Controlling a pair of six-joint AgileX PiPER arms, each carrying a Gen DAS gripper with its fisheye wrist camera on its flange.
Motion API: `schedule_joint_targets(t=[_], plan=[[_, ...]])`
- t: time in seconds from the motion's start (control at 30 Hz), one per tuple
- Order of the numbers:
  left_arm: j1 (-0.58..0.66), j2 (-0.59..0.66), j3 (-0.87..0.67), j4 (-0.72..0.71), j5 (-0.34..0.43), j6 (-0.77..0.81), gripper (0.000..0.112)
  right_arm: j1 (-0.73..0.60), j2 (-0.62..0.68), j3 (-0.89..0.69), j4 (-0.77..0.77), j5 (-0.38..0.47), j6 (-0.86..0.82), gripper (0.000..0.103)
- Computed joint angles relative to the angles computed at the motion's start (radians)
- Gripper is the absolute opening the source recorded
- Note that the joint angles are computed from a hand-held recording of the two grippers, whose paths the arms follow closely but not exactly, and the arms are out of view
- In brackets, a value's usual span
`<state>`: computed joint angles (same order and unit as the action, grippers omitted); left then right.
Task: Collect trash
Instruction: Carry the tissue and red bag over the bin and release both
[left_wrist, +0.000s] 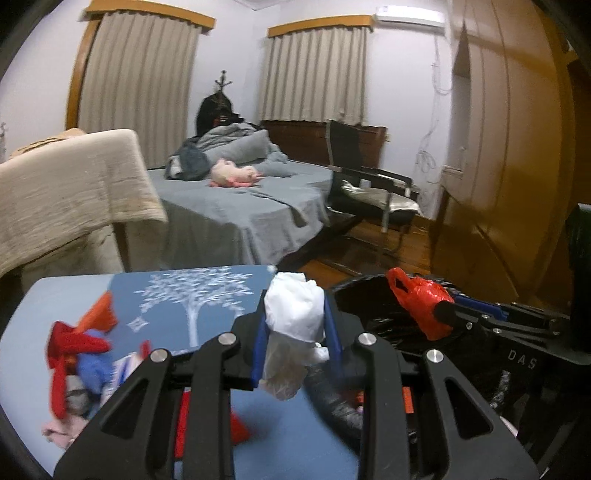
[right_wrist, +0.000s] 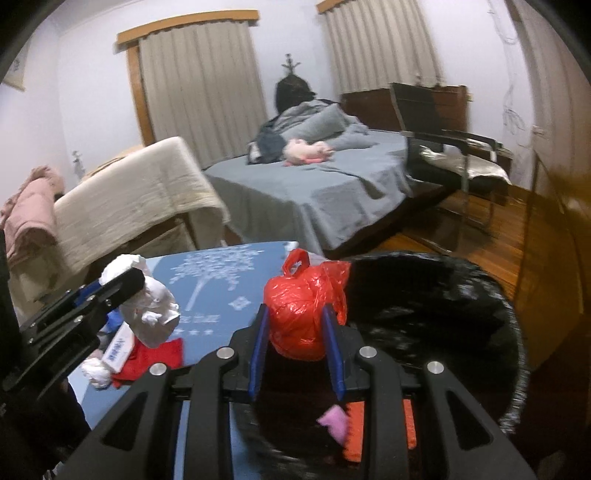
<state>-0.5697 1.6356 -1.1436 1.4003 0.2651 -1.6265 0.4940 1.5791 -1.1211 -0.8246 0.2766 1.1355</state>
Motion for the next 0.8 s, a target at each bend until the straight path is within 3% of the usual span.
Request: schedule_joint_targets(t=[0.3, 0.5, 0.6, 0.63, 0.8], plan=[[-0.065, 0.149, -0.181, -0.258, -0.043, 0.254, 0.027, -0.121, -0.080, 0.118, -0.082, -0.021, 0.087, 0.029], [-0.090, 0.242, -0.288, -0.511, -0.052, 0.486, 0.027, -0.185, -0.103, 0.174, -0.107, -0.051, 0.118, 0.030], [-0.102, 0.268, -0.314, -0.522, -0.044, 0.504, 0.034, -0.209, -0.114, 0.198, -0.129, -0.060, 0.145, 0.030], [-0.105, 0.273, -0.320, -0.522, -0.039, 0.507, 0.042, -0.214, -0.117, 0.205, -0.149, -0.059, 0.168, 0.031], [-0.098, 0.251, -0.296, -0.483, -0.020, 0.471, 0.057, -0.231, -0.132, 0.222, -0.189, -0.058, 0.215, 0.051]])
